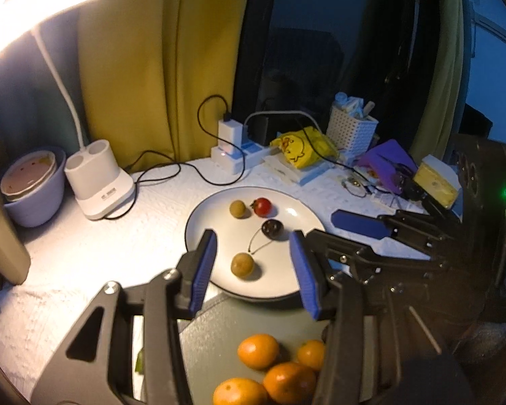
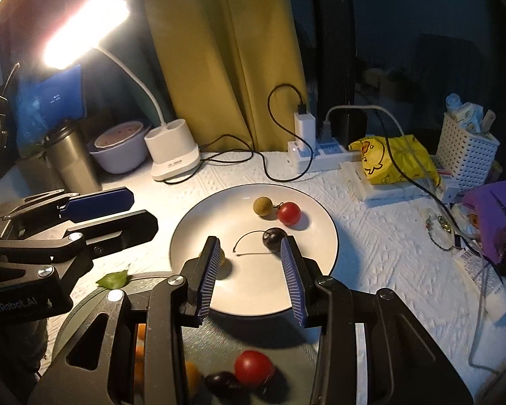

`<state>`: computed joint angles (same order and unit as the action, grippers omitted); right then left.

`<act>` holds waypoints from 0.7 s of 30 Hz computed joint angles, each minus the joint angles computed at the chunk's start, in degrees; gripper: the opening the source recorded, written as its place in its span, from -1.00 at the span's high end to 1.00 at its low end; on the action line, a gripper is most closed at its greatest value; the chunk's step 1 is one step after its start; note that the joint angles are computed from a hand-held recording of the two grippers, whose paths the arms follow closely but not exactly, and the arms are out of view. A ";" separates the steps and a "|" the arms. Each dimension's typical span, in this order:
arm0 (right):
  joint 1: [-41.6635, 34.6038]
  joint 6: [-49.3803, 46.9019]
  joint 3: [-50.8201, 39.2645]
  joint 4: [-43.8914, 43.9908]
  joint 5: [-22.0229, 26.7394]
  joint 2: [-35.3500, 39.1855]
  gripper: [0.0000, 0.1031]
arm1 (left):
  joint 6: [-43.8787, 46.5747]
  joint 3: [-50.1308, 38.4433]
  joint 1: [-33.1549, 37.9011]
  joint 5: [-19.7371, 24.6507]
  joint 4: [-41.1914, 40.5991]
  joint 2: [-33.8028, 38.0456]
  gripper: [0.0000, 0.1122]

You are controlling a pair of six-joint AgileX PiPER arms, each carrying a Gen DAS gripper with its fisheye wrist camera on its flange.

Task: Organize fruits
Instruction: 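Move both open tools back over the mandarins on the board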

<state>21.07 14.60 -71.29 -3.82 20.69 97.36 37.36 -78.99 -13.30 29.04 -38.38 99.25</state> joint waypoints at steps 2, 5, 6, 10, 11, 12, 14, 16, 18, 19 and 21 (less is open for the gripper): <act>0.87 2.41 1.04 -2.20 0.15 -1.45 0.23 | 0.87 2.08 0.18 -0.40 -0.72 -2.02 0.17; 2.22 5.92 2.61 -5.35 0.42 -3.55 0.23 | 2.05 5.27 0.43 -0.86 -1.75 -5.07 0.17; 2.76 7.20 3.10 -6.48 0.59 -4.29 0.23 | 2.29 6.16 0.47 -0.98 -1.99 -5.94 0.17; 5.15 13.16 5.16 -11.71 1.32 -7.01 0.23 | 3.95 10.24 1.05 -1.43 -3.58 -9.72 0.17; 5.60 14.22 5.47 -12.64 1.50 -7.42 0.23 | 4.42 11.37 1.25 -1.53 -4.07 -10.71 0.17; 6.22 15.59 5.95 -13.84 1.74 -8.04 0.23 | 4.66 12.30 1.33 -1.70 -4.35 -11.48 0.17; 7.43 18.06 6.85 -15.94 2.25 -9.14 0.23 | 5.54 14.41 1.75 -1.87 -5.21 -13.15 0.17; 8.66 20.53 7.91 -17.99 2.68 -10.18 0.23 | 6.47 16.48 2.22 -1.96 -6.08 -14.68 0.17; 9.81 22.59 8.76 -19.58 3.15 -10.97 0.23 | 7.51 18.43 2.66 -2.06 -7.06 -16.03 0.17; 10.46 23.66 9.20 -20.40 3.40 -11.34 0.23 | 7.98 19.24 2.92 -2.01 -7.47 -16.61 0.17; 11.44 25.16 9.90 -21.48 3.68 -11.80 0.23 | 8.70 20.89 3.22 -2.18 -8.16 -17.58 0.17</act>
<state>32.51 39.75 -61.40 -25.29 24.37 85.57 46.06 -58.10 -10.08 26.87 -46.54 81.67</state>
